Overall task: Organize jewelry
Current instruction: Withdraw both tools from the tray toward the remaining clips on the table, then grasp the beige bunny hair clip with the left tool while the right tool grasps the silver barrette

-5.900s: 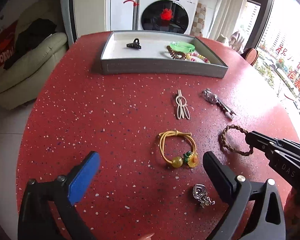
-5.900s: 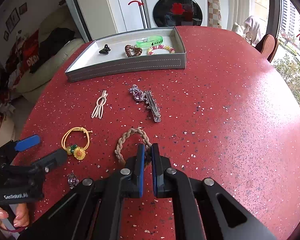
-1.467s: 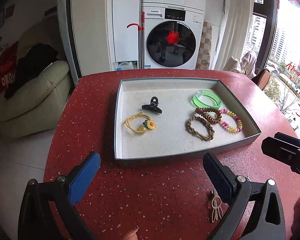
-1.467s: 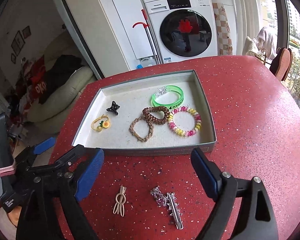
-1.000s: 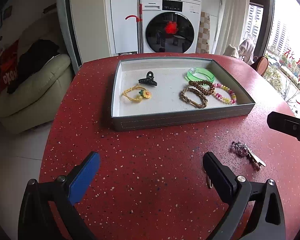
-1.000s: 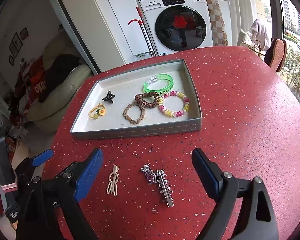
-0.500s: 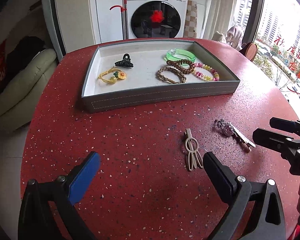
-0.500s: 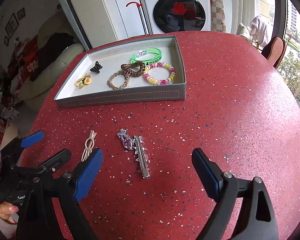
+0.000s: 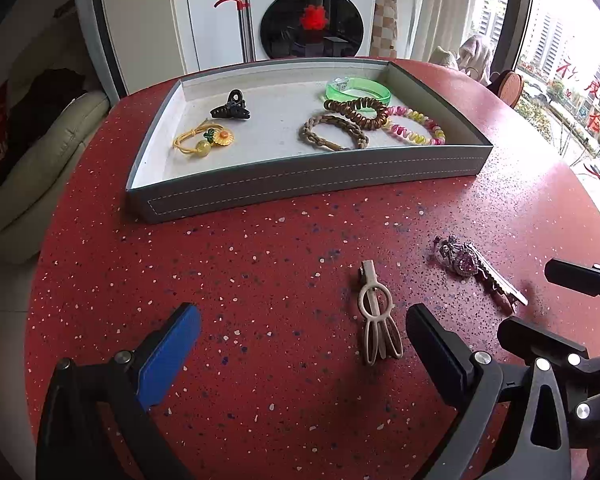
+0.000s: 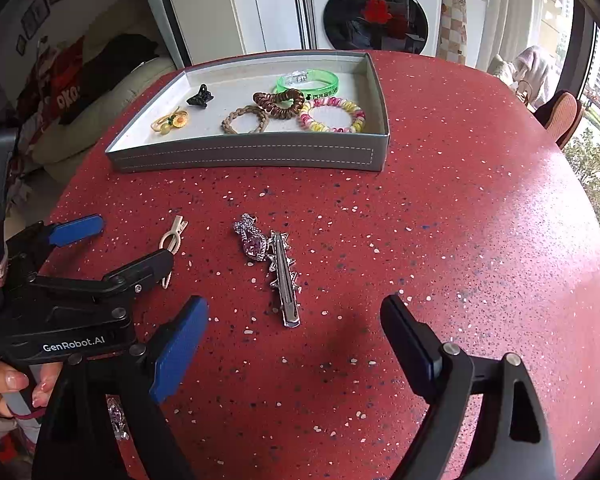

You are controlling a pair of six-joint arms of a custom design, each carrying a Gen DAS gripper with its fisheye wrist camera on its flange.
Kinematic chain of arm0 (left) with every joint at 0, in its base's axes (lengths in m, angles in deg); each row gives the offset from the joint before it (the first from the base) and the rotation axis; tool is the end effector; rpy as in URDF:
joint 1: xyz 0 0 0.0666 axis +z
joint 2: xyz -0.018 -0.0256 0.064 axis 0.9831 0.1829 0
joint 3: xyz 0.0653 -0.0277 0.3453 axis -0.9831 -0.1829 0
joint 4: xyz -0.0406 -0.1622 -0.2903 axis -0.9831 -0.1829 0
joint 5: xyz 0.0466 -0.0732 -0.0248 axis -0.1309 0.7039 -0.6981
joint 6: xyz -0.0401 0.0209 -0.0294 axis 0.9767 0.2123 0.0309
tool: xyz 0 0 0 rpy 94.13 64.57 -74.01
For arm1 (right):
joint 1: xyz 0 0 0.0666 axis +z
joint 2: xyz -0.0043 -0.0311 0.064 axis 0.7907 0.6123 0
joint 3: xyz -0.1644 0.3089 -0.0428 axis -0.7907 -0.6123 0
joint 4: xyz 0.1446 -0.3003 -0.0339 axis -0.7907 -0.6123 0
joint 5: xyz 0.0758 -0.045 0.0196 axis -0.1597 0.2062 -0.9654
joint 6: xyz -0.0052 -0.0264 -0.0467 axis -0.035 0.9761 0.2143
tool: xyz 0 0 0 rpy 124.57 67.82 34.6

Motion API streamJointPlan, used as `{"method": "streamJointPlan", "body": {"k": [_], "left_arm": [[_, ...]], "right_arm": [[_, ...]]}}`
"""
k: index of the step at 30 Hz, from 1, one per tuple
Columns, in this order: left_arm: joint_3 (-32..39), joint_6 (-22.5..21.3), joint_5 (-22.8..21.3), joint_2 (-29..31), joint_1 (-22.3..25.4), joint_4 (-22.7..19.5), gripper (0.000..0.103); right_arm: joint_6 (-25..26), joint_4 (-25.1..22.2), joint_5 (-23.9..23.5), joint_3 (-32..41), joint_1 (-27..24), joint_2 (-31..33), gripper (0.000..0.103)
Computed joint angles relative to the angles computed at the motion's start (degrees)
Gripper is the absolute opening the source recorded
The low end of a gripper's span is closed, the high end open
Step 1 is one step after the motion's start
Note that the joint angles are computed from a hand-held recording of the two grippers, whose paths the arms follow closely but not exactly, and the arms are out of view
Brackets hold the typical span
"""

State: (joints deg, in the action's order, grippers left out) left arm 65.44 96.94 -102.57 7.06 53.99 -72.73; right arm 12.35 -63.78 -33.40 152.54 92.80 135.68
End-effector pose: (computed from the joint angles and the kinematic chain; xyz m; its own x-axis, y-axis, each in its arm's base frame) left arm 0.4408 -0.2001 0.3517 -0.8342 -0.0693 -0.5471 -0.0728 0.9972 -0.0154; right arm 0.4657 0.3968 0.3674 -0.8140 -0.3568 -0.4584 -0.4466 0.8890 0.1010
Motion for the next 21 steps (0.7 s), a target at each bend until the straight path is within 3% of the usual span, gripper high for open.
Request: {"method": "streamJointPlan", "body": {"k": [5,9,13,21], "left_arm": [[1.1,-0.3,0.2,1.2,0.1,-0.8,0.103],[1.5,-0.6,-0.1,1.5,-0.1,-0.9,0.103],[1.7,-1.4,0.4,1.4,-0.4,-0.7,0.093],[1.9,-3.0,1.7,1.1,-1.3,0.0,0.062]], "right_arm": [[0.2,-1.1,0.4,1.2,0.3,1.3,0.073],[1.6,-1.6,2.2,2.3,0.9,2.2,0.068],[3.4,-1.8,5.1,2.9,1.7,2.7,0.059],[4.1,-1.7,4.8,2.9,2.1,2.4,0.035]]}}
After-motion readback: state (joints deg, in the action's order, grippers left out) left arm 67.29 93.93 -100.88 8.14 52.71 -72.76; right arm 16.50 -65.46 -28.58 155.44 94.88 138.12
